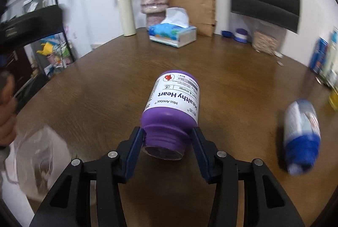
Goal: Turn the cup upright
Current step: 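Lift and tilt the purple bottle with the right tool while the left tool grasps it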
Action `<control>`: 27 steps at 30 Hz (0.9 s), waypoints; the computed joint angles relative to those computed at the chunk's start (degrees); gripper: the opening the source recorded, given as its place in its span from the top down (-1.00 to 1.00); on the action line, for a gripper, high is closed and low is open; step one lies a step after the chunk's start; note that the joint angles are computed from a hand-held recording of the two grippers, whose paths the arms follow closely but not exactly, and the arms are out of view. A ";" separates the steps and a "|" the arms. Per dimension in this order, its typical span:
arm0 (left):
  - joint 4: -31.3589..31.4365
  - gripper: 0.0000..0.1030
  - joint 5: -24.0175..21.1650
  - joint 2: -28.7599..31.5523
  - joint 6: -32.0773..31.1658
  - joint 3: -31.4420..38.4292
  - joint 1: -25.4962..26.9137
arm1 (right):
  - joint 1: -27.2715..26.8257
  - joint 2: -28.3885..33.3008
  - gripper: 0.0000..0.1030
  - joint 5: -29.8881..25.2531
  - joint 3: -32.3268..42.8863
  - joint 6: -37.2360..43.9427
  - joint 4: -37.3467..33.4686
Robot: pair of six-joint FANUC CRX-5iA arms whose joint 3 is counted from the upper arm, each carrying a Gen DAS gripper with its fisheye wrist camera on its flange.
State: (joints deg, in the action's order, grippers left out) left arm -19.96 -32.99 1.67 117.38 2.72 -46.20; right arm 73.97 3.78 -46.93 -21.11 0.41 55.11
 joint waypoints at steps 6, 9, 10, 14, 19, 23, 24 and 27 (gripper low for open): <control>24.71 -0.68 0.36 8.85 -19.73 0.91 8.85 | -5.39 4.55 0.00 8.70 7.35 20.31 -8.30; 29.39 -0.39 -0.90 11.58 -18.31 1.13 11.49 | -6.85 6.08 0.00 12.30 10.02 28.72 -13.17; 31.28 -0.12 -0.18 11.68 -19.57 0.25 11.96 | -7.23 6.27 0.00 13.08 10.55 30.91 -14.81; 42.97 -0.03 4.10 11.41 -30.57 -5.22 13.05 | -8.12 6.14 -0.01 15.41 11.21 37.43 -19.53; 36.51 -0.04 1.92 10.70 -26.81 -3.44 12.41 | -7.86 6.36 -0.13 12.15 10.54 31.70 -15.37; 27.03 -0.05 -2.01 10.08 -18.70 -0.54 11.94 | -7.22 6.87 -0.14 6.62 9.58 23.93 -7.74; 24.54 -0.05 -3.18 9.82 -16.19 0.10 11.59 | -7.45 7.25 -0.14 5.74 9.78 22.08 -6.98; 20.53 -0.19 -5.38 9.04 -12.17 0.92 10.83 | -8.21 7.78 -0.14 5.64 10.02 17.50 -6.71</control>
State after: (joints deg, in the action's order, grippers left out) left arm 0.58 -38.37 10.71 105.21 3.64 -35.37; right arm 65.76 11.56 -41.29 -11.09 17.91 48.40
